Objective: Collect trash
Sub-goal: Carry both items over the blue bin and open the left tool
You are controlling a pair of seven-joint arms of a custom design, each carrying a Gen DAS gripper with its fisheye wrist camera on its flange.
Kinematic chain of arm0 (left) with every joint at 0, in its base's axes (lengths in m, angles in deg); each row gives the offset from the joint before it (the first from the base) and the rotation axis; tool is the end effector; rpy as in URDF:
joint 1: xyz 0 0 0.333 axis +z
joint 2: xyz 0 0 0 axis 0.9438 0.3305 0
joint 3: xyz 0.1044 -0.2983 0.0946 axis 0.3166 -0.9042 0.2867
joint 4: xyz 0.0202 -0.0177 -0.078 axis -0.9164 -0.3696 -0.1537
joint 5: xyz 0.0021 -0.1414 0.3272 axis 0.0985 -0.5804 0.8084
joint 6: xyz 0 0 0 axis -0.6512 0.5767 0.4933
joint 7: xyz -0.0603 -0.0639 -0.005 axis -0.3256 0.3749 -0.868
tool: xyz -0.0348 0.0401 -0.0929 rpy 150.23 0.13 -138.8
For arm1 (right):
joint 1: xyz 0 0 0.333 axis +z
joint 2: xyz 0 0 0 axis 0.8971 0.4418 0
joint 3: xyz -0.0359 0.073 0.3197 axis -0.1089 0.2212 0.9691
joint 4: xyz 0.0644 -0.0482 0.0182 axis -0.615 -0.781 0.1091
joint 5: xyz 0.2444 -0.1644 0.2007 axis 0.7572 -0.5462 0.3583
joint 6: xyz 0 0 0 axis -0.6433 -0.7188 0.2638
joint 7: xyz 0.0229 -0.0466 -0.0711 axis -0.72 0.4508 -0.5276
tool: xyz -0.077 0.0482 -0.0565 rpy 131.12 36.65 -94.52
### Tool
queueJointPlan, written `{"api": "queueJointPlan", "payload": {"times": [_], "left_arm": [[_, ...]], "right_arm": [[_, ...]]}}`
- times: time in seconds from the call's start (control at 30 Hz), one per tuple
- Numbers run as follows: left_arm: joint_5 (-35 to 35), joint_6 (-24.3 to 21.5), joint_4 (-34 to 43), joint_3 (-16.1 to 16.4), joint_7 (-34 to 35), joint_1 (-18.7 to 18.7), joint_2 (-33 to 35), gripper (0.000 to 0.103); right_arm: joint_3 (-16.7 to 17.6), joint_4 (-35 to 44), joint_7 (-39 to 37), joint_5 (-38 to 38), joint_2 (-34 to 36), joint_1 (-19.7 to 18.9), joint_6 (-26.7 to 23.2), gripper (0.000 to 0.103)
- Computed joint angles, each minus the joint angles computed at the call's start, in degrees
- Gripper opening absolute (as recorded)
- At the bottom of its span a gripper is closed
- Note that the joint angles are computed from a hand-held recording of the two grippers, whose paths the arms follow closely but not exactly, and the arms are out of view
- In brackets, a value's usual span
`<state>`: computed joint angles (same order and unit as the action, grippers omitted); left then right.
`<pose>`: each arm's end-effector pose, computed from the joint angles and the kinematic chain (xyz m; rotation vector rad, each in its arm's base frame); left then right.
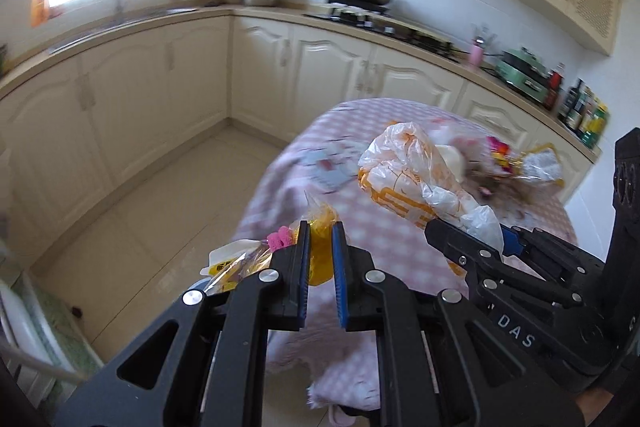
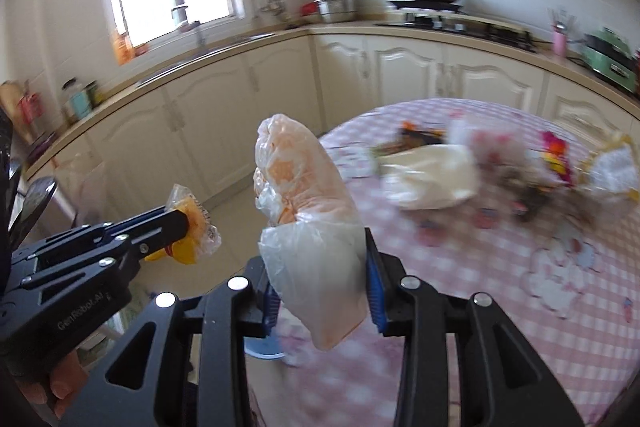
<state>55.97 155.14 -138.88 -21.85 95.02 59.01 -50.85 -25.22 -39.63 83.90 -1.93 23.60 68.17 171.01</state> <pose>0.6311 -0.2365 0.4837 -1.5172 2.0618 -1.1142 0.5845 0.0737 0.4830 -1.5918 1.7061 -0.6770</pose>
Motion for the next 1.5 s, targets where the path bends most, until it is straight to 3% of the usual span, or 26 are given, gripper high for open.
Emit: {"api": "queueJointPlan", "payload": {"times": [0.1, 0.37, 0.6, 0.9, 1.2, 1.3, 1.43, 1.5], "left_arm": [[1.34, -0.72, -0.12, 4.09, -3.93, -0.74, 0.69, 0.01], [6.41, -2.89, 2.66, 10.34, -13.48, -1.53, 5.51, 0.01], [7.84, -8.0, 10.85, 9.83, -16.73, 1.3, 13.5, 0.01], [7.55, -12.79, 23.95, 7.91, -16.45, 3.83, 24.94, 0.01], [7.19, -17.19, 31.6, 6.22, -15.11, 5.17, 30.77, 0.013], [7.5, -18.05, 33.31, 6.79, -15.53, 4.72, 31.71, 0.018], [8.41, -17.79, 33.57, 8.55, -18.22, 3.64, 31.63, 0.034], [8.74, -17.43, 33.11, 8.84, -19.14, 3.55, 31.27, 0.038]], "right_arm": [[5.75, 4.35, -4.12, 2.19, 3.84, -1.7, -1.65, 0.034], [6.89, 16.59, -7.49, 2.77, 14.81, 2.57, -6.95, 0.034], [6.74, 28.28, -9.82, 3.09, 24.96, 5.06, -11.83, 0.034], [3.68, 45.21, -10.29, 2.61, 38.17, 8.97, -18.98, 0.034], [1.83, 55.12, -9.46, 3.14, 45.13, 10.04, -24.07, 0.035], [1.85, 56.9, -9.34, 3.56, 46.3, 9.9, -25.16, 0.035], [1.64, 57.98, -8.72, 3.88, 46.94, 10.0, -25.7, 0.035], [2.02, 57.88, -9.01, 4.14, 46.86, 9.75, -25.66, 0.036]]}}
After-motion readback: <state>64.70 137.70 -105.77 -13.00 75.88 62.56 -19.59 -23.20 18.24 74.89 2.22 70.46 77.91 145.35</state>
